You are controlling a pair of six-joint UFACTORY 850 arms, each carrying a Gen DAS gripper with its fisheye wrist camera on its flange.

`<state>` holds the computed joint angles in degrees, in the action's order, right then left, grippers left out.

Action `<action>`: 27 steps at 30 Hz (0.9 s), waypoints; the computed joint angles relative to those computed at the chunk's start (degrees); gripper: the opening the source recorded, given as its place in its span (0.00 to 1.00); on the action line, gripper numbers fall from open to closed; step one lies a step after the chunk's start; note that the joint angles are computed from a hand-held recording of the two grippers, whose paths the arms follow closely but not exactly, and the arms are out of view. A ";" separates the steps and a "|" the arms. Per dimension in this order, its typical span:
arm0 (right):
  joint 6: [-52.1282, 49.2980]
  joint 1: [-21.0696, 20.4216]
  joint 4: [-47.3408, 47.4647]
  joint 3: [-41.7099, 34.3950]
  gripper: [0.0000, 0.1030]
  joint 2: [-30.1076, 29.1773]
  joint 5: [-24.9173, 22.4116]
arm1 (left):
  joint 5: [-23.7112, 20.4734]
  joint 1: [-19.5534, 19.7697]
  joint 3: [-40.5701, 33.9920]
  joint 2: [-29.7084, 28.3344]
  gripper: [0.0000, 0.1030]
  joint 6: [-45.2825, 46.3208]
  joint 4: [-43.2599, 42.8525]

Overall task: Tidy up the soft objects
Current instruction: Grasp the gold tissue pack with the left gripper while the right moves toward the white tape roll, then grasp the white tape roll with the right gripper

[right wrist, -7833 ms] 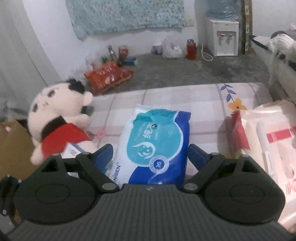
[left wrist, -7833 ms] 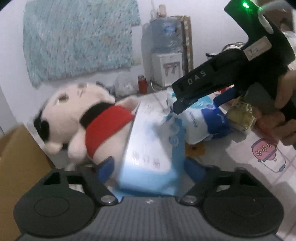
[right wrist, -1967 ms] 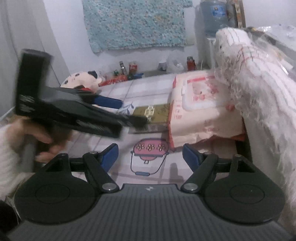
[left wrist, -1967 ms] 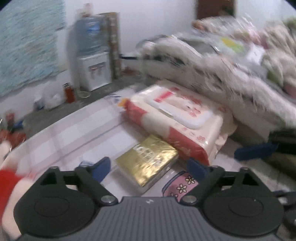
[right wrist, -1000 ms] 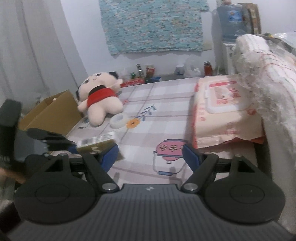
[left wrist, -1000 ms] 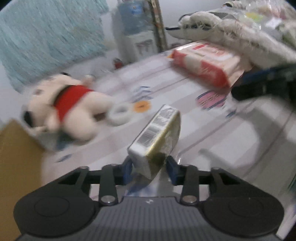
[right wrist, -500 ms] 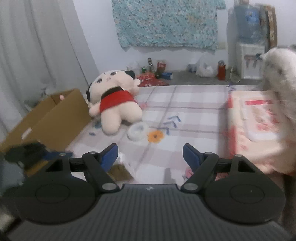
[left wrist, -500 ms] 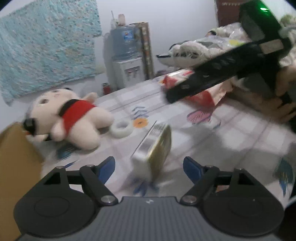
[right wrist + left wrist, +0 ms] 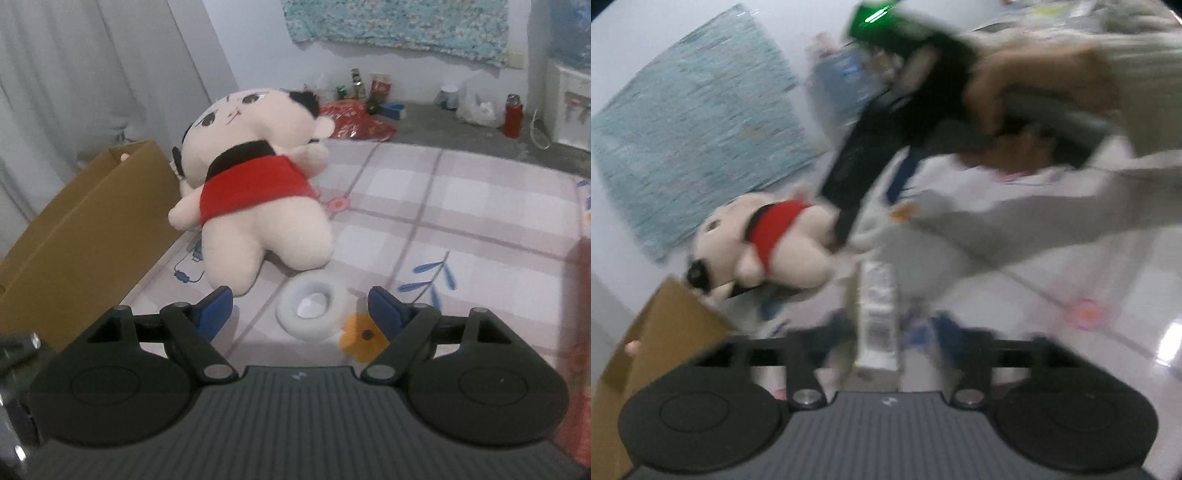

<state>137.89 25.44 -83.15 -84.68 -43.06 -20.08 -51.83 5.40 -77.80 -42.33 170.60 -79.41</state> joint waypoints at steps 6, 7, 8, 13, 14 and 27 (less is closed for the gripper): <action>-16.45 0.49 11.14 -5.02 0.83 -3.75 -3.33 | -7.22 1.65 -4.40 -1.08 0.85 -12.93 7.88; -17.57 0.49 11.40 -5.52 0.83 -4.12 -3.58 | -7.06 1.22 -6.22 -1.81 0.85 -18.92 9.65; -18.70 0.51 11.86 -6.02 0.83 -4.50 -4.16 | -6.74 0.82 -8.23 -2.85 0.85 -24.92 11.35; -16.07 0.95 8.57 -5.89 0.77 -4.97 -6.47 | -4.27 -1.18 -15.92 -7.35 0.84 -45.98 19.39; -16.66 1.12 9.37 -6.03 0.74 -5.02 -7.33 | -5.09 -1.39 -17.66 -8.51 0.84 -49.11 20.68; -7.99 1.18 2.81 -4.71 0.76 -4.52 -6.31 | -5.25 -1.77 -17.72 -9.02 0.53 -50.35 18.90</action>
<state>129.90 26.62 -80.34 -89.39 -47.58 -26.39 -57.08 3.62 -95.52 -51.35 120.25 -60.51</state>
